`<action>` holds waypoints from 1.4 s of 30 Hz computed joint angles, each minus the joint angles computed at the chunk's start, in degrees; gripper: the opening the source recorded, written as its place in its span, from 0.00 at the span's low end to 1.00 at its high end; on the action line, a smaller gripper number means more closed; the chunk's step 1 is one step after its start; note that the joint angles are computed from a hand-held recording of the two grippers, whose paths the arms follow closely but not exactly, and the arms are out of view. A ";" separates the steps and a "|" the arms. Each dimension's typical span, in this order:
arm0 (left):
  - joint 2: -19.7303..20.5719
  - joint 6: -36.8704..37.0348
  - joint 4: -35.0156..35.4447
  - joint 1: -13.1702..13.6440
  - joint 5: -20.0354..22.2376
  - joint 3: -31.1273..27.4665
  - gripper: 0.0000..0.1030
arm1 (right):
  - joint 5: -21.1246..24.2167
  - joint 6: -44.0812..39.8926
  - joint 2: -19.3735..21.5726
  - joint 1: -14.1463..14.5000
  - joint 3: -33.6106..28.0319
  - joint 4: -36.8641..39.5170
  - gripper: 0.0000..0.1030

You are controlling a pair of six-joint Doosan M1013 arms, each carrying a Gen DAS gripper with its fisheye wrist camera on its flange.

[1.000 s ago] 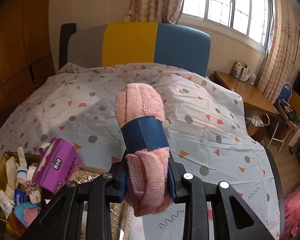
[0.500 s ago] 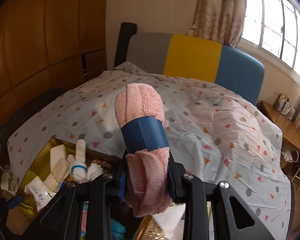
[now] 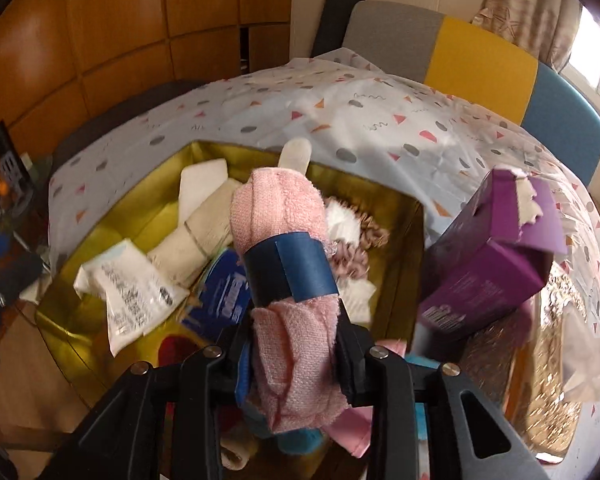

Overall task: Organize soft objects
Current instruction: 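Lower the towel roll into the tray and open the right gripper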

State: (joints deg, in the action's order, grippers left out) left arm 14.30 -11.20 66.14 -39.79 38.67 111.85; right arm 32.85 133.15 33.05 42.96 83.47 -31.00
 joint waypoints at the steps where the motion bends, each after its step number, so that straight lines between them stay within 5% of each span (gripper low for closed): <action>1: 0.00 -0.08 -0.28 0.08 0.15 0.07 0.77 | -0.10 2.24 -0.09 0.38 0.50 -2.64 0.36; 12: -0.24 -2.50 1.68 -0.34 0.35 0.15 0.78 | 1.48 18.77 -2.32 2.98 2.66 -21.59 0.61; 21: -0.41 -2.26 1.33 -0.81 1.37 -0.23 0.78 | 3.72 28.65 -3.96 4.90 3.51 -32.93 0.62; 42: 0.34 2.25 2.53 -4.09 0.74 -2.67 0.85 | 4.86 41.35 -7.72 4.21 9.08 -37.75 0.62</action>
